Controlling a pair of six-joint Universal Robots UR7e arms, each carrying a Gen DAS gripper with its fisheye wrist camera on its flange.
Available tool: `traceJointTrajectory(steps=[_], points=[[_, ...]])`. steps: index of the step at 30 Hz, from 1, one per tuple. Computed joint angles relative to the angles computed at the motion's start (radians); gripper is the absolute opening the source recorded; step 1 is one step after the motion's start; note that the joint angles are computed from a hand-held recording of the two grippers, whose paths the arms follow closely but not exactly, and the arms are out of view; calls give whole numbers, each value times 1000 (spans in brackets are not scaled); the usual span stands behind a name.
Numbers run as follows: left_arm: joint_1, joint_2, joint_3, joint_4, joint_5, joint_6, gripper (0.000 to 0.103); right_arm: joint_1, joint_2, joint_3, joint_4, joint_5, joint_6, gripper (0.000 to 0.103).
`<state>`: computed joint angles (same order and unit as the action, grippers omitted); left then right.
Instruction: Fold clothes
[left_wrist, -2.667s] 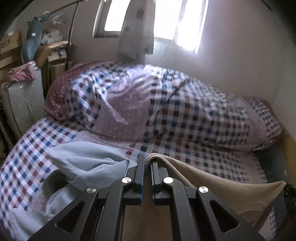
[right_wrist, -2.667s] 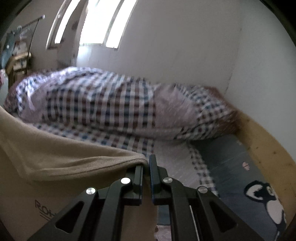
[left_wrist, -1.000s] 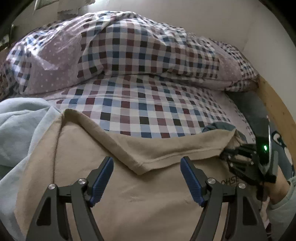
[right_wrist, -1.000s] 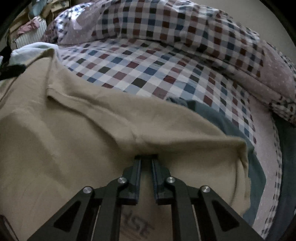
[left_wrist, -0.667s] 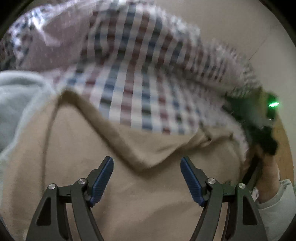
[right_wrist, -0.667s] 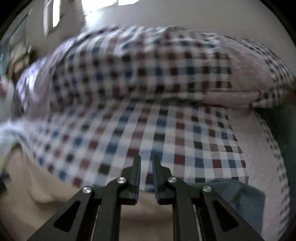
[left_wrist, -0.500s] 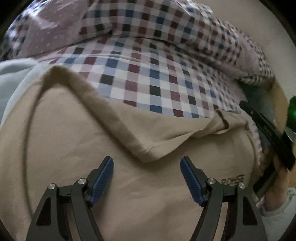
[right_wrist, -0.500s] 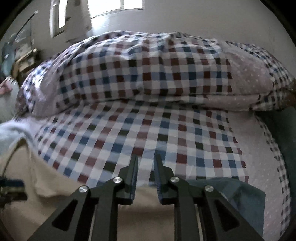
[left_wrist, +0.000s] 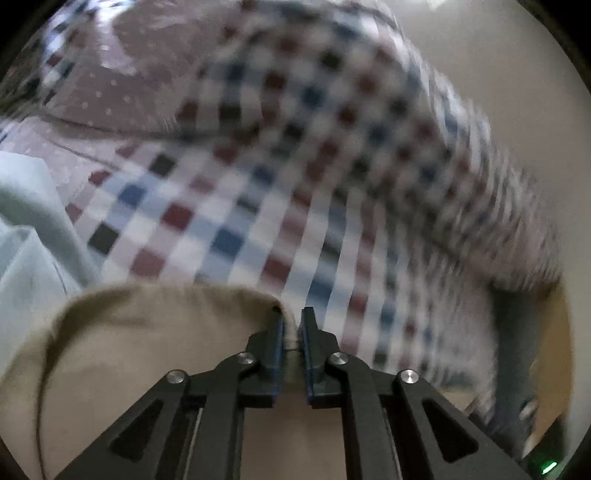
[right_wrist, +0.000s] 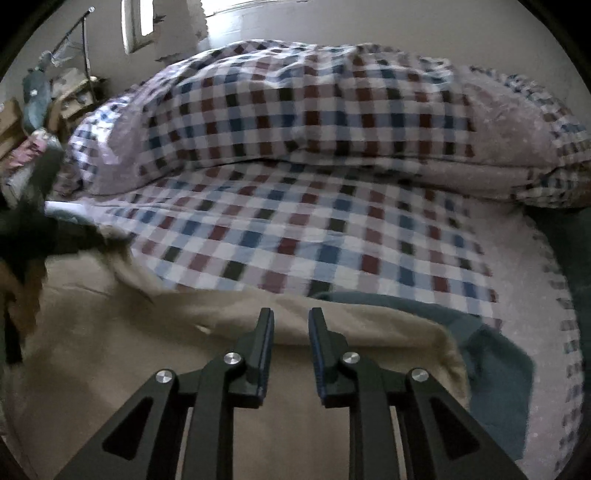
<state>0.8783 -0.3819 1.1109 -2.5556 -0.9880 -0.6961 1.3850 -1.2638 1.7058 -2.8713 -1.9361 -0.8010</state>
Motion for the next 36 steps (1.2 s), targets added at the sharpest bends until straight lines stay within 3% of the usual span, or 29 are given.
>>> traceJointTrajectory(steps=[1,3,4,8,11,13,16,18,19,20,22,27,33,36], points=[[-4,-14,31,-47,12,21,38,-4,-2,2,-5,-2,1,20],[-11,-41,90,-140,34,64,69,-16,-7,5,2,4,8,20],[-16,-57,130,-195,32,85,72,-20,-9,5,11,9,9,20],[-38,-129,287,-348,36,181,78,-37,-8,-16,122,42,41,22],[-77,-202,405,-343,68,197,78,-51,10,-60,265,76,83,31],[-103,-263,492,-339,57,197,78,-47,44,-88,281,54,72,34],[-146,-338,602,-367,46,215,78,-25,109,-143,199,-8,56,30],[-176,-372,663,-407,51,244,78,-4,141,-157,12,-52,52,29],[-193,-388,687,-410,53,260,78,0,131,-144,-92,-33,75,34],[-213,-403,711,-409,68,269,78,-7,107,-120,-155,15,119,34],[-239,-426,744,-412,82,267,78,-19,45,-71,-175,78,195,36],[-346,-501,858,-462,128,233,78,-42,-152,107,-180,117,137,42],[-529,-633,954,-397,205,123,78,-88,-538,318,-32,247,116,48],[-639,-710,979,-317,268,50,78,-62,-733,385,73,269,98,53]])
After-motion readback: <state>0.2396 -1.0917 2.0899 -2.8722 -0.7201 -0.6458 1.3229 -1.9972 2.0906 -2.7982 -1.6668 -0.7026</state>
